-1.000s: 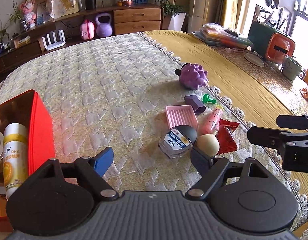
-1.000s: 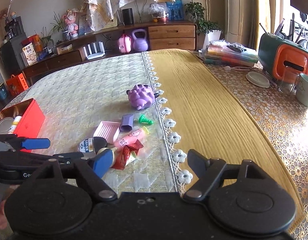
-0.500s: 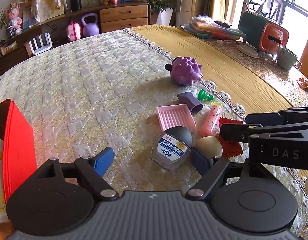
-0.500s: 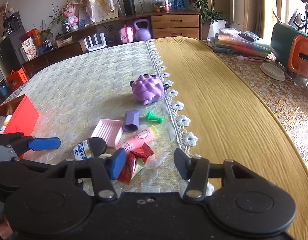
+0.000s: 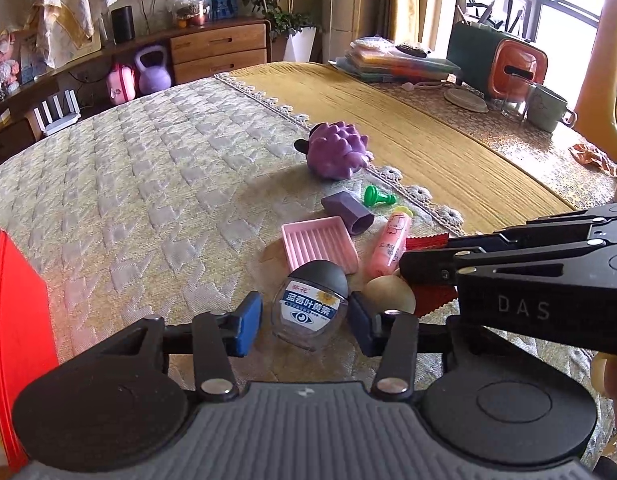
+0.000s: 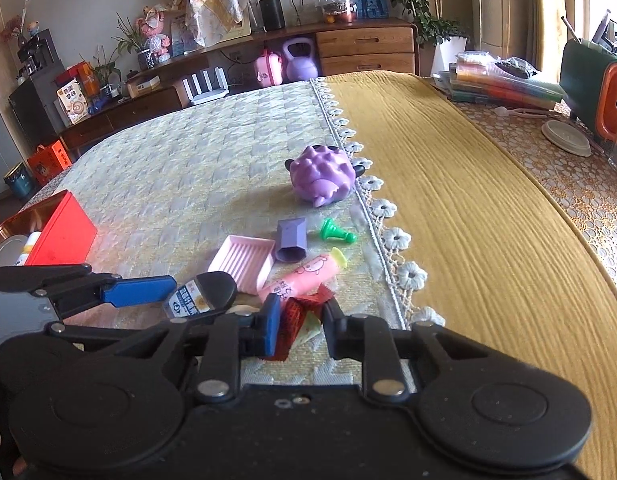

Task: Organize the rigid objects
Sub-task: 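Reach left tool to eye-drop bottle while right tool reaches red wrapped packet, then close left gripper on eye-drop bottle while right gripper closes on red packet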

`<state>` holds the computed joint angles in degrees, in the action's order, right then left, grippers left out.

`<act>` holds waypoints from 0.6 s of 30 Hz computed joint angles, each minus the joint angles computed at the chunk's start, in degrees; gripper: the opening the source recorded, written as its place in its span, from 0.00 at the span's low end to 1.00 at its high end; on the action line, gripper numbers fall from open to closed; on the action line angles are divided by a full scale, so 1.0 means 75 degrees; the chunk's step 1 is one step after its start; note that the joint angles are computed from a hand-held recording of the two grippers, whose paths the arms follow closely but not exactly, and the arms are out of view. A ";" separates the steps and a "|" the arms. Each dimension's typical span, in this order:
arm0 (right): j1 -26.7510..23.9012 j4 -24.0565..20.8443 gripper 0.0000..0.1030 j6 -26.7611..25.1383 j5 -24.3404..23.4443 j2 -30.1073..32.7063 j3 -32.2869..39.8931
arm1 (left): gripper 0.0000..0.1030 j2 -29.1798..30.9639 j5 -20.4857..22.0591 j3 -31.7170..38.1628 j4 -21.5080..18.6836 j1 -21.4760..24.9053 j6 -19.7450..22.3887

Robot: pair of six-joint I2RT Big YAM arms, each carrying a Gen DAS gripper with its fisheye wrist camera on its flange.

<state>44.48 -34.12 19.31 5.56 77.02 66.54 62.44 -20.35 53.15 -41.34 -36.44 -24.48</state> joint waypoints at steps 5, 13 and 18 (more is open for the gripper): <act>0.0011 0.0121 0.19 0.0098 0.0137 -0.0127 -0.0118 | 0.39 -0.0001 -0.0080 0.0039 -0.0147 -0.0061 -0.0107; 0.0015 0.0039 0.18 0.0218 0.0236 -0.0568 -0.0374 | 0.39 -0.0175 -0.0096 0.0129 -0.0683 -0.0106 -0.0733; 0.0130 -0.0101 0.18 0.0175 0.0281 -0.0932 -0.0476 | 0.39 -0.0471 -0.0237 0.0142 -0.1060 -0.0230 -0.1138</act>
